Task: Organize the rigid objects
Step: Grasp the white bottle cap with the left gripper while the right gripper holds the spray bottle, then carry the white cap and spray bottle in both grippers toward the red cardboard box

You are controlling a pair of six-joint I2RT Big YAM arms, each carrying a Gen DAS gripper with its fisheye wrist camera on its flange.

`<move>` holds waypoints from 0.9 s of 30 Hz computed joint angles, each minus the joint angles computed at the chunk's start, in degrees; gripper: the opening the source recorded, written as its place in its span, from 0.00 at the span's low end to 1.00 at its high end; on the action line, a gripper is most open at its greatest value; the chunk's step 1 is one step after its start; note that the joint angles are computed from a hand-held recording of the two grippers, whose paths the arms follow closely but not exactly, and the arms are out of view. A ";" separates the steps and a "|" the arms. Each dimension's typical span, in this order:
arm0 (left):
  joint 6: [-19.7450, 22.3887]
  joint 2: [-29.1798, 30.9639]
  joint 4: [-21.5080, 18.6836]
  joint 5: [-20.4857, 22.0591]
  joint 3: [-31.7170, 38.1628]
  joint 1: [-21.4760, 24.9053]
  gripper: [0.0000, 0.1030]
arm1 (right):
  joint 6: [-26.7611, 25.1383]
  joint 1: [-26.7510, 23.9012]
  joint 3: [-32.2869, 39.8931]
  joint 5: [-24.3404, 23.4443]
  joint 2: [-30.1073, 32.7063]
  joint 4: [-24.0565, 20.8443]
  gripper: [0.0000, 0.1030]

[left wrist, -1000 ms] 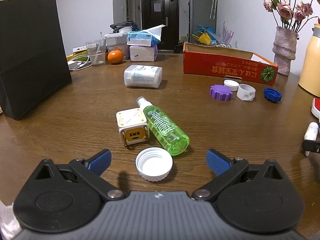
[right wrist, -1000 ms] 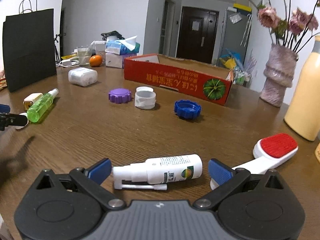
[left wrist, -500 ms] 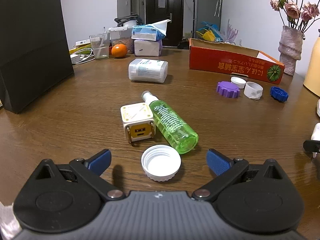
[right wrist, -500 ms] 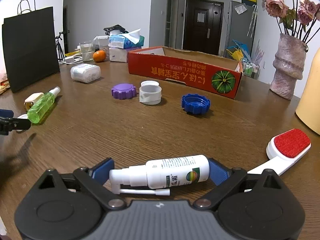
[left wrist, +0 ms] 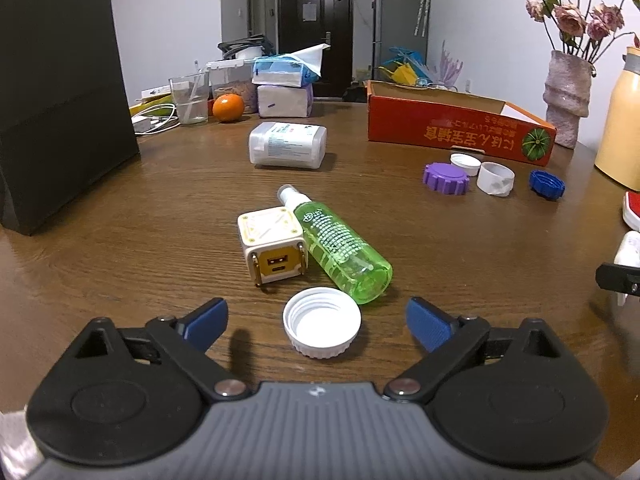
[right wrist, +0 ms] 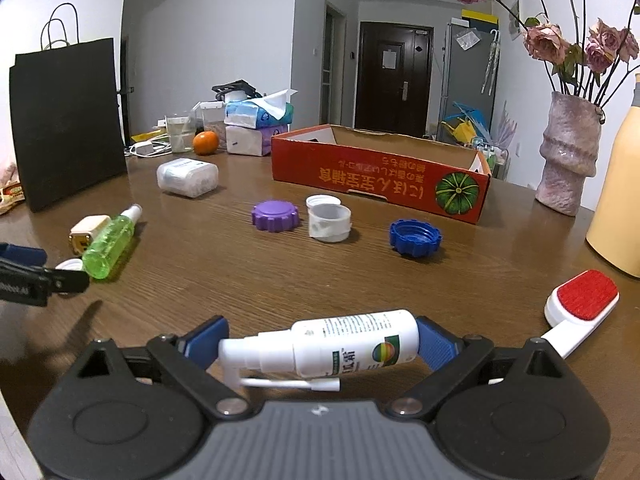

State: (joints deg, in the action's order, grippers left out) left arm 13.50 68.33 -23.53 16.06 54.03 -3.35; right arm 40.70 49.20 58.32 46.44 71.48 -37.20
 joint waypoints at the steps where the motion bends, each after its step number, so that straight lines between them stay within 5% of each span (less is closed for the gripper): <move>1: 0.27 0.07 0.03 0.22 -0.02 0.01 0.88 | 0.54 0.27 0.28 0.29 0.24 -0.31 0.95; 10: 2.18 0.74 -0.50 3.63 0.13 0.23 0.41 | 4.63 2.22 1.76 2.03 1.31 -2.41 0.95; 27: 0.89 -1.41 -0.87 7.47 1.15 0.92 0.40 | 8.50 3.62 3.85 5.29 1.64 -5.00 0.95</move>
